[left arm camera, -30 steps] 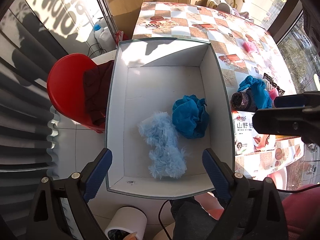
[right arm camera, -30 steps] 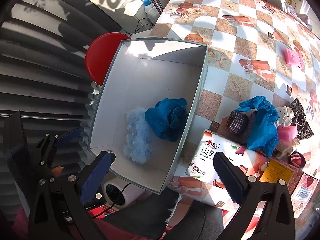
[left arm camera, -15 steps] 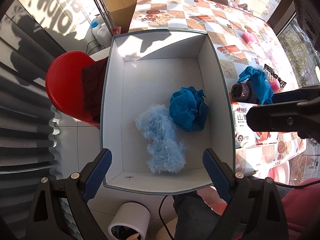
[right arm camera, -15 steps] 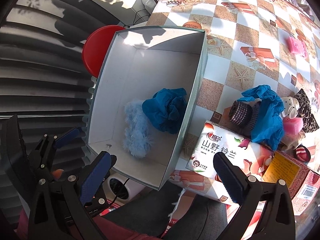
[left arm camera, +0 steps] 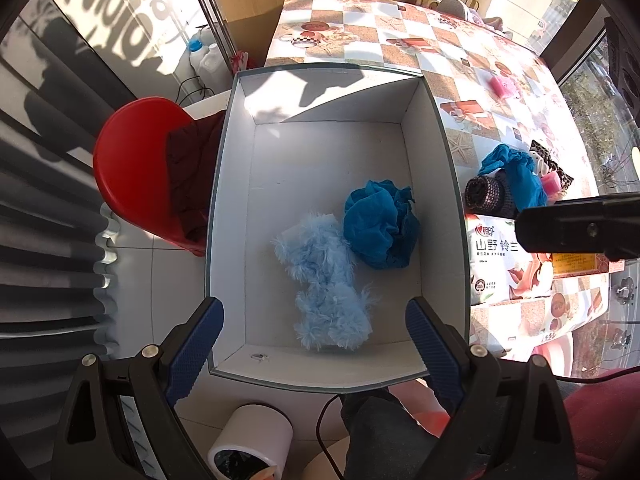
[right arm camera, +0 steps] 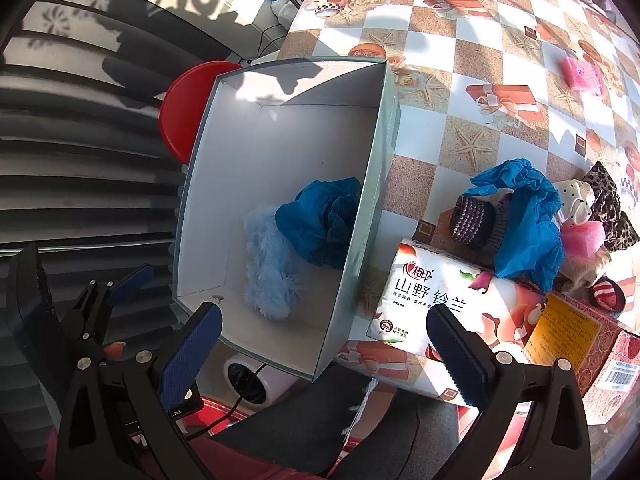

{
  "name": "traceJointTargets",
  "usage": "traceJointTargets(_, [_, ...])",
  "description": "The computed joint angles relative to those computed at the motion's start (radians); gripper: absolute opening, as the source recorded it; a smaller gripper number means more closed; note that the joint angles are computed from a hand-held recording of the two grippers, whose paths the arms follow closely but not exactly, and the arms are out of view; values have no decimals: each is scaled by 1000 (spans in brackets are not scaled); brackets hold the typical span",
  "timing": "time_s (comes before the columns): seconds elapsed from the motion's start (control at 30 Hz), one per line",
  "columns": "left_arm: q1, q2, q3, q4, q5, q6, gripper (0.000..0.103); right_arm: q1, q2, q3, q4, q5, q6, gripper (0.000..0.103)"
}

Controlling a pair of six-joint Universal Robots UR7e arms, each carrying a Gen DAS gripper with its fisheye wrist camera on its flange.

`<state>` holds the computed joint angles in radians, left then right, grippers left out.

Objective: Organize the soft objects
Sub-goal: 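Open the left tool dropping the duster while the right tool releases the mesh cloth into the box, then move both tools back over the pile toward the blue glove cloth and leopard scrunchie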

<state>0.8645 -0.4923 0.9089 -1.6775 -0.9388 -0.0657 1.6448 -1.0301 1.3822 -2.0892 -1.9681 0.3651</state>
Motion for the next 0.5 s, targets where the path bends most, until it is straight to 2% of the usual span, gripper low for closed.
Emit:
traceJointTargets(0.2, [-8, 50, -92, 45, -30, 1, 94, -11, -82, 42, -32, -47, 66, 103])
traceJointTargets(0.3, [-27, 90, -149, 36, -41, 74, 94, -22, -140, 65, -17, -93, 106, 103])
traceJointTargets(0.43, [-52, 185, -281, 53, -69, 164, 94, -63, -248, 125, -33, -106, 167, 103])
traceJointTargets(0.5, [-63, 240, -352, 77, -79, 195, 94, -80, -305, 154, -35, -152, 204, 103])
